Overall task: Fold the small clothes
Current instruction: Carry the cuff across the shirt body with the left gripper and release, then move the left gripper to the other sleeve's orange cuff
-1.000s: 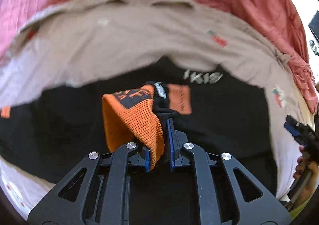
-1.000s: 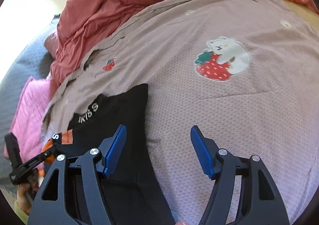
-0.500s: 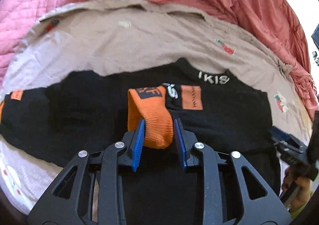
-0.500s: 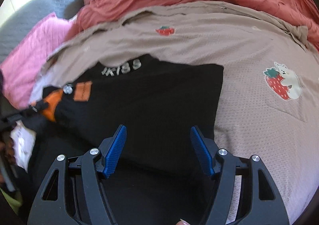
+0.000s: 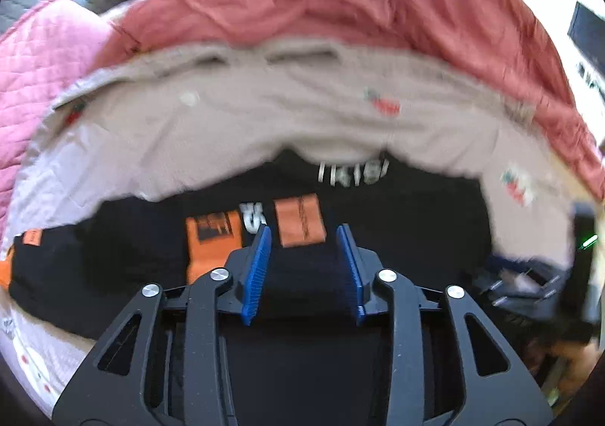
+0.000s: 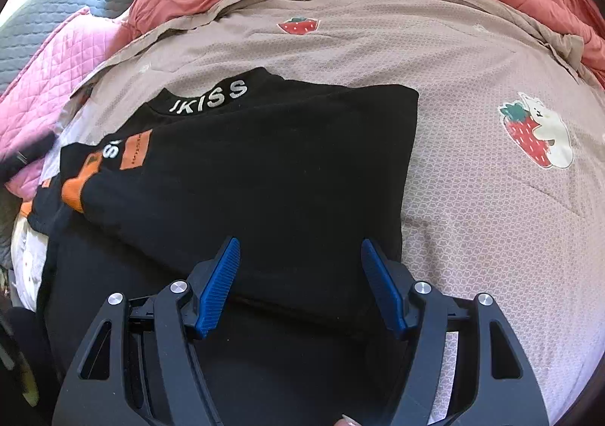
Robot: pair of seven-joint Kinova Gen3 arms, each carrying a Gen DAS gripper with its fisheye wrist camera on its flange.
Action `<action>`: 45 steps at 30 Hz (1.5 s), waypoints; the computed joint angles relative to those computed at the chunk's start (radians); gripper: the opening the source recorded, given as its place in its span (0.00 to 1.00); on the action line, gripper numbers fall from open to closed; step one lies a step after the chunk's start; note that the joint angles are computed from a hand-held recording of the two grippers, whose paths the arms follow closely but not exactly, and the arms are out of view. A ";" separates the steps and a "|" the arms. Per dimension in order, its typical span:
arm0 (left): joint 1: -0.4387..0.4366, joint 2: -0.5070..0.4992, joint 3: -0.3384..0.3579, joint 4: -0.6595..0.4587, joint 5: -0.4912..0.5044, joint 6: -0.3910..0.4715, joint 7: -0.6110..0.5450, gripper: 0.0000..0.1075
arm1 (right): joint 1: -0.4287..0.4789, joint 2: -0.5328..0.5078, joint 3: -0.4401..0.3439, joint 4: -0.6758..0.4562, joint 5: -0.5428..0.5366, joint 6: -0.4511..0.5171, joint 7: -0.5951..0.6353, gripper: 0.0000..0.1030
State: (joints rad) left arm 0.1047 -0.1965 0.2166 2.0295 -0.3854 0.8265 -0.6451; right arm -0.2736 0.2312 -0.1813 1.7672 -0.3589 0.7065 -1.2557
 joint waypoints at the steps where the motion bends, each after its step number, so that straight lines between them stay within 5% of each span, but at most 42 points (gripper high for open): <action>1: -0.010 0.027 -0.004 -0.001 0.023 0.009 -0.024 0.27 | 0.005 0.001 0.000 -0.002 -0.007 0.005 0.004 0.63; 11: -0.018 0.049 -0.090 0.129 0.095 -0.107 -0.052 0.29 | -0.051 0.009 0.015 -0.008 0.101 0.008 -0.070 0.64; 15: -0.021 0.048 -0.063 0.110 0.080 -0.068 -0.044 0.31 | -0.029 0.006 -0.002 -0.004 0.072 0.003 -0.044 0.71; 19: -0.013 0.033 -0.048 0.087 0.082 -0.034 -0.034 0.46 | 0.012 -0.001 -0.011 -0.008 -0.015 0.022 -0.002 0.83; 23: 0.001 0.018 -0.015 0.057 0.062 0.024 0.008 0.52 | 0.011 -0.014 0.001 -0.006 -0.024 0.021 -0.006 0.83; 31: 0.025 -0.014 0.033 0.018 0.012 0.111 0.082 0.83 | 0.013 -0.062 -0.002 0.031 -0.061 -0.038 0.030 0.87; 32: 0.029 -0.020 0.042 0.013 0.004 0.124 0.092 0.85 | 0.013 -0.069 -0.002 0.039 -0.066 -0.048 0.037 0.96; 45: 0.024 -0.112 0.088 0.002 -0.022 0.220 0.146 0.87 | -0.012 -0.195 -0.002 0.148 -0.202 -0.198 0.226 0.96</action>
